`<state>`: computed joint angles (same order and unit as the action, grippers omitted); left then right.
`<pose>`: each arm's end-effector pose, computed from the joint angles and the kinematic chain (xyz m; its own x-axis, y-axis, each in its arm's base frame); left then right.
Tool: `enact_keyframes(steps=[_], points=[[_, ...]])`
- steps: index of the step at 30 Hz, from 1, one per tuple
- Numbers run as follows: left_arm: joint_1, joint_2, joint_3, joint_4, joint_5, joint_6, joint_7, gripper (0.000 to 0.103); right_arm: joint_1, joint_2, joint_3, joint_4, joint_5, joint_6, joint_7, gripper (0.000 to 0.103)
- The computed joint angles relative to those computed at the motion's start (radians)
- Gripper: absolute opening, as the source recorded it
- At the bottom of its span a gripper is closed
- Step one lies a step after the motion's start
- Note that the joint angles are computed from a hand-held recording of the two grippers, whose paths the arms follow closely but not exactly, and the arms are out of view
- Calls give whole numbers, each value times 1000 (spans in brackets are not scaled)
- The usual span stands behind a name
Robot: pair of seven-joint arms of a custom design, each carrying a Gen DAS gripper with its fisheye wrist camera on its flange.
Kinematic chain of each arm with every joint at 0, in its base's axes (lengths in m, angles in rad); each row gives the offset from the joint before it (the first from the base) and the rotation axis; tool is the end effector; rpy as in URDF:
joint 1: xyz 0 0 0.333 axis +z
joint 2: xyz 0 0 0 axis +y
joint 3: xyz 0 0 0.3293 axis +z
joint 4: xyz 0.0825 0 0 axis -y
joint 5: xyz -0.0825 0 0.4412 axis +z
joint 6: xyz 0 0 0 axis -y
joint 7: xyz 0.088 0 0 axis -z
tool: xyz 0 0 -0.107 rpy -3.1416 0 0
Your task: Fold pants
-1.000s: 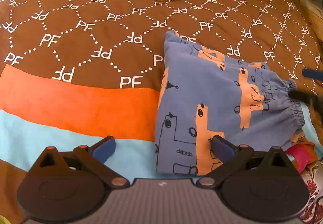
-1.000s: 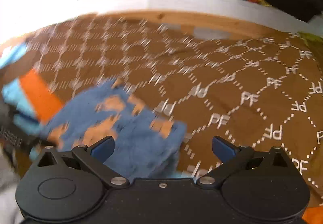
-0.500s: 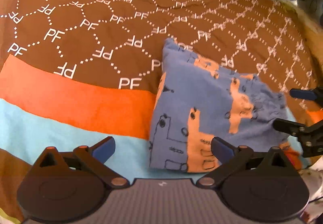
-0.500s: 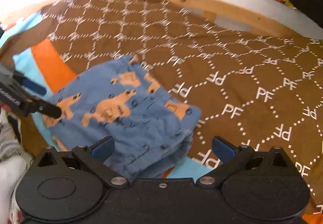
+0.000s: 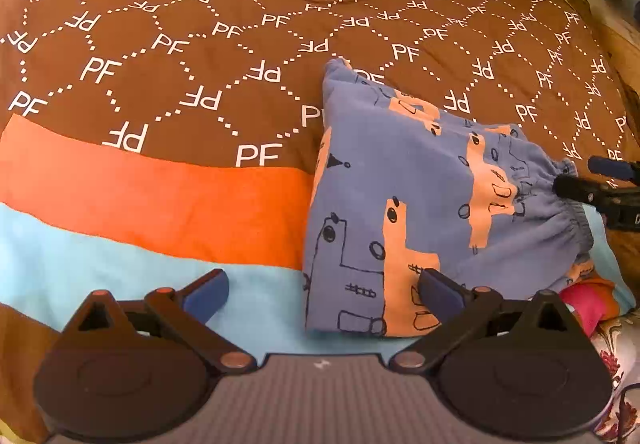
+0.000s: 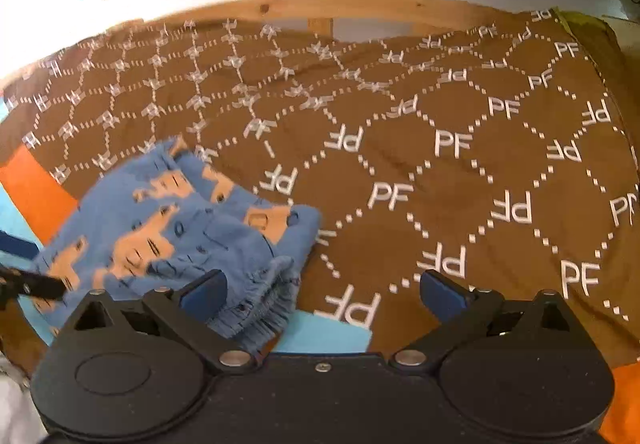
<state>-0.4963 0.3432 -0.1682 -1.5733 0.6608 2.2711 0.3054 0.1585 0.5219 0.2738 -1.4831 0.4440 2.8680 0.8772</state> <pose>0.6112 -0.4394 0.4809 0.2525 -0.9648 0.0739 -0.7746 -0.2473 -0.5821 0.7585 0.2722 0.4675 0.6047 -0.7964 0.0055 -0.4692 -0.3619 -0.8055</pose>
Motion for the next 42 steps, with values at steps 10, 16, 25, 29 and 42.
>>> enact_keyframes(steps=[10, 16, 25, 29, 42], points=[[-3, -20, 2, -37, 41, 28, -34, 103, 15, 22, -25, 39, 15, -94, 52, 102], [-1, -34, 0, -63, 63, 55, -63, 103, 63, 4, -81, 20, -49, -88, 157, 102], [12, -58, -7, -103, 66, 98, -87, 103, 87, -53, -117, -35, -127, -119, 320, 102], [11, -64, -5, -120, 91, 117, -113, 103, 82, -76, -110, -81, -120, -81, 354, 102], [50, -115, -14, -187, 53, 231, -98, 103, -54, -35, 47, -19, 190, -124, 119, 102]])
